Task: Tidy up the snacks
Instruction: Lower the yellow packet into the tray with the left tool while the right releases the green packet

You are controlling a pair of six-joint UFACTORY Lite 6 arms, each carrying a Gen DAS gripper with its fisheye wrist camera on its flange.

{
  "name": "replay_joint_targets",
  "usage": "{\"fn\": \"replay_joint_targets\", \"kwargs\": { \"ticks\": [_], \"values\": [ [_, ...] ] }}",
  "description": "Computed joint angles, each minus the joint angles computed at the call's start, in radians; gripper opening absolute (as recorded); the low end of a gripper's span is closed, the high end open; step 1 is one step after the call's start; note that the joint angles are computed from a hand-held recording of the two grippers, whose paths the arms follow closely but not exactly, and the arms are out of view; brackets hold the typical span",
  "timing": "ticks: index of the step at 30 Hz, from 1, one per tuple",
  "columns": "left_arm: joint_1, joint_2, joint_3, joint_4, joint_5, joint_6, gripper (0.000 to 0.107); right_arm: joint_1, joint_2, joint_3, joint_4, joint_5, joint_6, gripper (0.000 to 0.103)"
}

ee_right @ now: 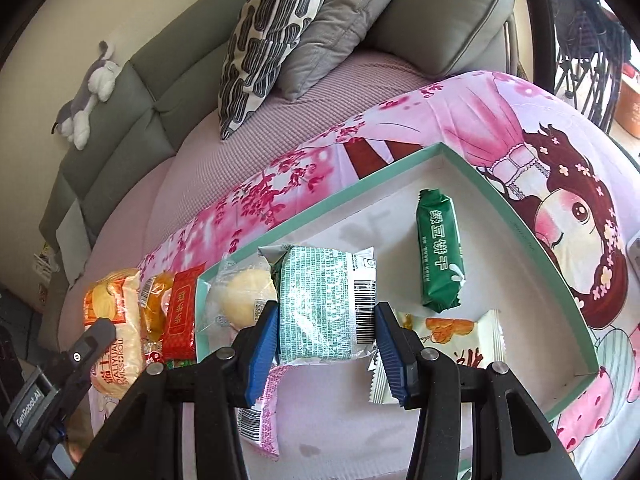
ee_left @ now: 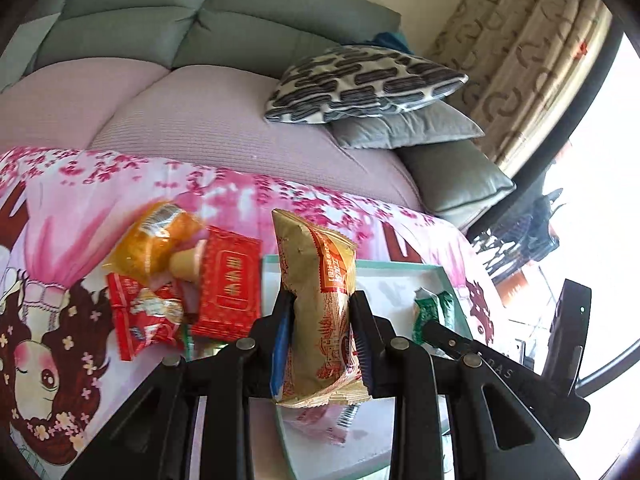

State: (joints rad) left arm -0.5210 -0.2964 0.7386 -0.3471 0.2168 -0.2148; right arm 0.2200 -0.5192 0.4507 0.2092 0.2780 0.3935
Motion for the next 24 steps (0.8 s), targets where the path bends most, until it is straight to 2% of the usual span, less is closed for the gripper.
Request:
{"fn": "replay_joint_targets", "kwargs": {
  "ticks": [4,7,10,11,15,17,21,24],
  "values": [
    [-0.096,0.102,0.084,0.075,-0.024,-0.071,0.031,-0.057,-0.009,-0.004,0.061,0.014,-0.083,0.050],
    [-0.119,0.176,0.133,-0.001,-0.036,0.003,0.031,-0.097,-0.004,-0.005,0.127,0.020,-0.162,0.050],
    [-0.144,0.242,0.178,0.081,-0.055,-0.072,0.031,-0.131,0.005,-0.005,0.184,0.023,-0.233,0.050],
    [-0.149,0.267,0.193,0.071,-0.059,-0.060,0.031,-0.141,0.005,-0.006,0.194,0.025,-0.249,0.050],
    [-0.161,0.356,0.236,-0.150,-0.066,0.158,0.031,-0.185,0.023,-0.005,0.261,0.030,-0.333,0.050],
    [-0.172,0.391,0.257,-0.161,-0.067,0.174,0.031,-0.196,0.028,-0.005,0.288,0.036,-0.364,0.050],
    [-0.183,0.438,0.275,-0.257,-0.074,0.270,0.031,-0.185,0.034,0.001,0.227,0.039,-0.308,0.051],
    [-0.189,0.465,0.289,-0.207,-0.069,0.213,0.031,-0.177,0.038,0.005,0.172,0.043,-0.252,0.051]
  ]
}}
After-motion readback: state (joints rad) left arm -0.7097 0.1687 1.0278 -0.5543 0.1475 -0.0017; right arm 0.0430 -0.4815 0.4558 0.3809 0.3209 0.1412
